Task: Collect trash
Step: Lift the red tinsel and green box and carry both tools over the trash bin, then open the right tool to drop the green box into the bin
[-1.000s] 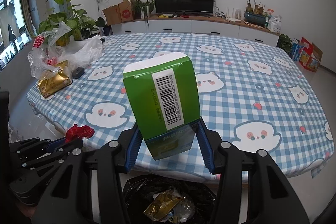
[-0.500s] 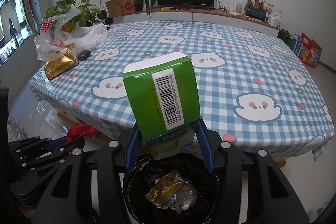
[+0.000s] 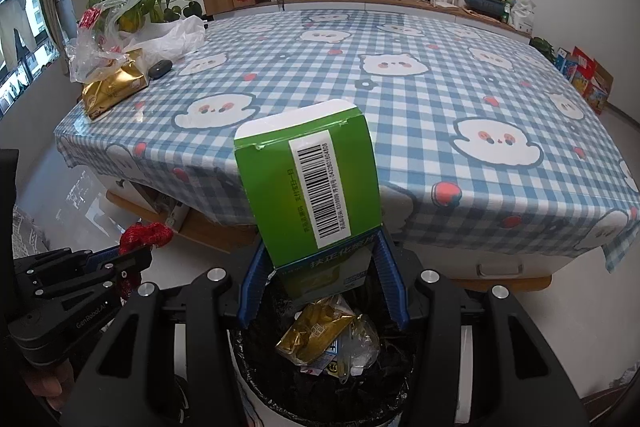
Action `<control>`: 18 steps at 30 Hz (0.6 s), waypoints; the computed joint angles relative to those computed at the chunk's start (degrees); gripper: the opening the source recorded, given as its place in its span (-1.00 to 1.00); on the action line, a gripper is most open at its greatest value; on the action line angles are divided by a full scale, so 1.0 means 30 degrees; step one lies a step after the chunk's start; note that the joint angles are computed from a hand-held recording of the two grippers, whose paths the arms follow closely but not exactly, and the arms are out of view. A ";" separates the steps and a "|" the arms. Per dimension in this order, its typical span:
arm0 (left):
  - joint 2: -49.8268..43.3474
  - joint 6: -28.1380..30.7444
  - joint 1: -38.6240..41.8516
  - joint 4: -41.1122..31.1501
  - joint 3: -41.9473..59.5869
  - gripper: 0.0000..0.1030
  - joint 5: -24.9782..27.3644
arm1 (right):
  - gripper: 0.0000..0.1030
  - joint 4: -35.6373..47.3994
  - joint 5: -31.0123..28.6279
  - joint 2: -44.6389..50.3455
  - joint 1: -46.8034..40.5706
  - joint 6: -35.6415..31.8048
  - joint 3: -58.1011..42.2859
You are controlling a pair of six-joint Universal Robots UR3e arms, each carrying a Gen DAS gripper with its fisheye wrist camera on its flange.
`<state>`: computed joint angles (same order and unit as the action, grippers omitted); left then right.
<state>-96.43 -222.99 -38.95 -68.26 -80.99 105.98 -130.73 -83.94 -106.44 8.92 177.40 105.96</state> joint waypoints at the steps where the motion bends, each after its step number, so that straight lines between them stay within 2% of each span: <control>1: 0.0008 -0.0062 -0.0022 0.0031 -0.0150 -0.66 -0.0019 | -0.09 -0.0094 -0.0020 -0.0082 -0.0028 0.0021 0.0259; 9: -0.0200 0.0020 -0.0281 0.0987 -0.1275 -0.66 0.0082 | -0.09 -0.1484 -0.0147 -0.0208 -0.0163 0.0227 0.3048; 18: -0.0918 0.0101 -0.0005 0.2504 -0.2576 -0.66 -0.0212 | -0.09 -0.2595 -0.0188 0.0881 -0.0441 0.0074 0.4329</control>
<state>-99.18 -222.69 -38.97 -60.75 -88.72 105.34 -138.52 -84.50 -103.80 7.59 177.62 118.94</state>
